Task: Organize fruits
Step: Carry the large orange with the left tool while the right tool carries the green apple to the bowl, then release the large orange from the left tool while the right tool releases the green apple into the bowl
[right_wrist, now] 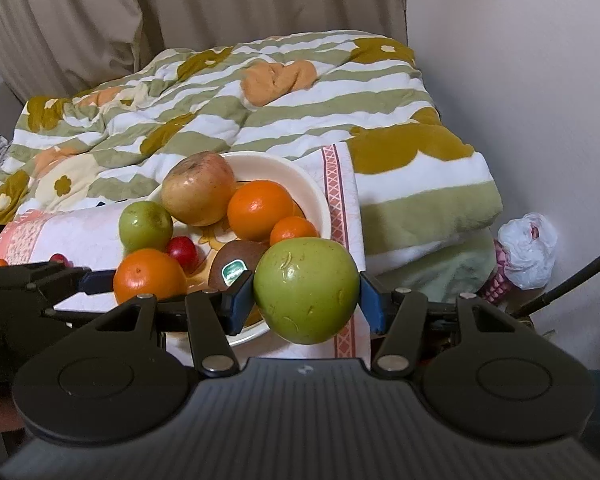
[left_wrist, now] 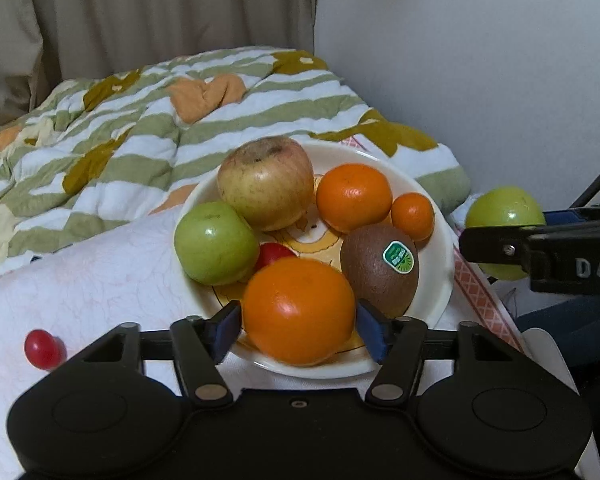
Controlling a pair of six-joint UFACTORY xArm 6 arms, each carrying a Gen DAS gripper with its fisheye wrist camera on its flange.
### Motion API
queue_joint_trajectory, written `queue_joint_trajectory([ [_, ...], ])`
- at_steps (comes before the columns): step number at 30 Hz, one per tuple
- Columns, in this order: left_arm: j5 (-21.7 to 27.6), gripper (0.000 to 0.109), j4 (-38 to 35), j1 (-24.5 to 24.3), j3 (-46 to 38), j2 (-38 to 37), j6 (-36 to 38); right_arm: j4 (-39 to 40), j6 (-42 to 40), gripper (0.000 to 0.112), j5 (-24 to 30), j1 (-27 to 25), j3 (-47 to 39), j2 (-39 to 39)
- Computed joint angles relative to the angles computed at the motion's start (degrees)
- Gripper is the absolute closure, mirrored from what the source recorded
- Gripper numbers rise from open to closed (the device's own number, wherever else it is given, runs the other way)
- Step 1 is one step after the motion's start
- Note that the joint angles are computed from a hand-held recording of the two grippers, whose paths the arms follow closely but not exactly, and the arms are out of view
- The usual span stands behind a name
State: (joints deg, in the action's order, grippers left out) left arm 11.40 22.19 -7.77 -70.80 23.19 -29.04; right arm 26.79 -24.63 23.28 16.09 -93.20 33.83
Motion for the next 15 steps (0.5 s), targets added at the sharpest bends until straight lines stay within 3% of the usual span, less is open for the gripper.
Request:
queue_joint_trajectory([
  [1, -1.1, 0.020, 1.9, 0.3, 0.6, -0.5, -1.6, -0.3, 0.3, 0.042, 0.1, 0.0, -0.3, 0.2],
  [2, -1.9, 0.017, 3.5, 0.5, 1.1, -1.0, -2.9, -0.6, 0.6, 0.042, 0.0, 0.1, -0.5, 0.3],
  [9, -2.7, 0.016, 2.5, 2.1, 3.9, -3.8, -2.8, -0.8, 0.8, 0.042, 1.1, 1.2, -4.5, 2.6],
  [15, -2.7, 0.016, 5.5, 4.3, 6.3, -6.6, -7.3, -0.3, -0.1, 0.042, 2.6, 2.6, -9.4, 5.5],
])
